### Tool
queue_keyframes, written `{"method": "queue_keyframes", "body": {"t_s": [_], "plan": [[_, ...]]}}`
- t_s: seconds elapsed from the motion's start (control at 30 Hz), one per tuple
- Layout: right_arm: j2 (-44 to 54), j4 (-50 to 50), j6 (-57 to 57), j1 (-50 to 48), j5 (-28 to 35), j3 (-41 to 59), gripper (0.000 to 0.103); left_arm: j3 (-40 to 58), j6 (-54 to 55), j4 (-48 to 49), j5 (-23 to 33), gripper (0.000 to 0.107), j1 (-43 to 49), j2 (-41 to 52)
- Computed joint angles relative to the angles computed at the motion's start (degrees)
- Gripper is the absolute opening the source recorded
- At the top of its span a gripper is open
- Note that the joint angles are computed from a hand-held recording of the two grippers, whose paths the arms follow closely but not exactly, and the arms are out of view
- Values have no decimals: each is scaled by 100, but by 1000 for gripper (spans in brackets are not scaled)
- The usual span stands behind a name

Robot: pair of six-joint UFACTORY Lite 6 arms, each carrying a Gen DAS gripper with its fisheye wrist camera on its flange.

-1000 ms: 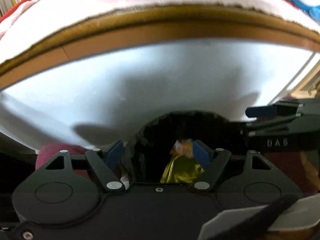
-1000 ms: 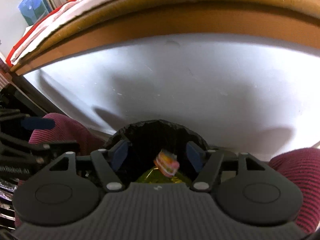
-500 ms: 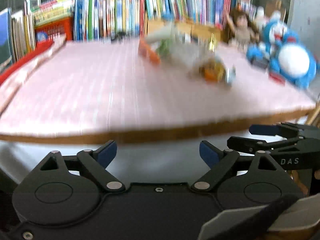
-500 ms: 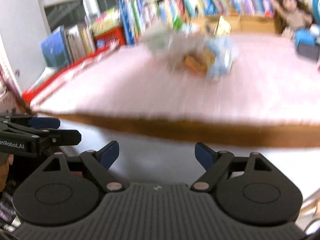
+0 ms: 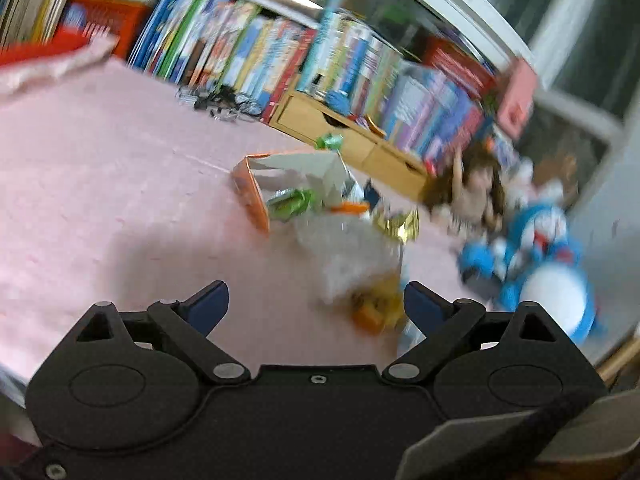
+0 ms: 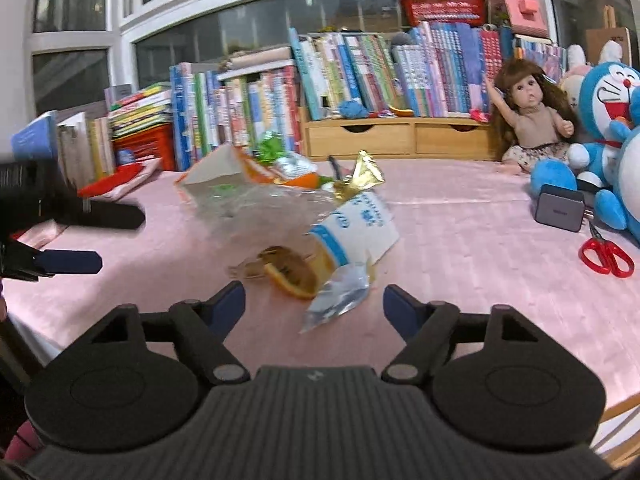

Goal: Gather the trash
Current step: 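Grasp the clear plastic wrap with the left tool while the right approaches the silver wrapper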

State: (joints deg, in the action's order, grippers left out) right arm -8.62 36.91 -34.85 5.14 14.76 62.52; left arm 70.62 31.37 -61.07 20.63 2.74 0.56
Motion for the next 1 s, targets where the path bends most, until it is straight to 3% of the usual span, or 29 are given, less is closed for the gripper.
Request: {"method": "queue_keyframes", "body": {"t_s": [0.23,0.37,0.47,0.53,0.63,0.73,0.83,1.0], "plan": [[428,490,-198,-12,-404,104,68,1663,-1818,1135,-212,94,-270,1691],[723,53,263,38,-417,291,58,2424,-2708,1986,-243,92,-461,2366],[834,48,361,8,-241,381,44,2643,-3183,2517,-317,75,-624,2593],[804,179,233,3,-204,330,36,2615,-3202,2622,-367,46,-717,2608],[661,296,66,26,-257,180,30,2204,-3151,2817,-712,25,-895,2337],[482,403,-74,18,-252,48,25,1614,-2215,2169,-1139,20,-1006,1869],[375,579,-242,-25,-206,-31,22,1383,-2383,2458,-1248,16,-1089,1594],[208,632,-290,-88,-188,-132,21,861,-1125,1256,-1359,13,-1048,1069]]}}
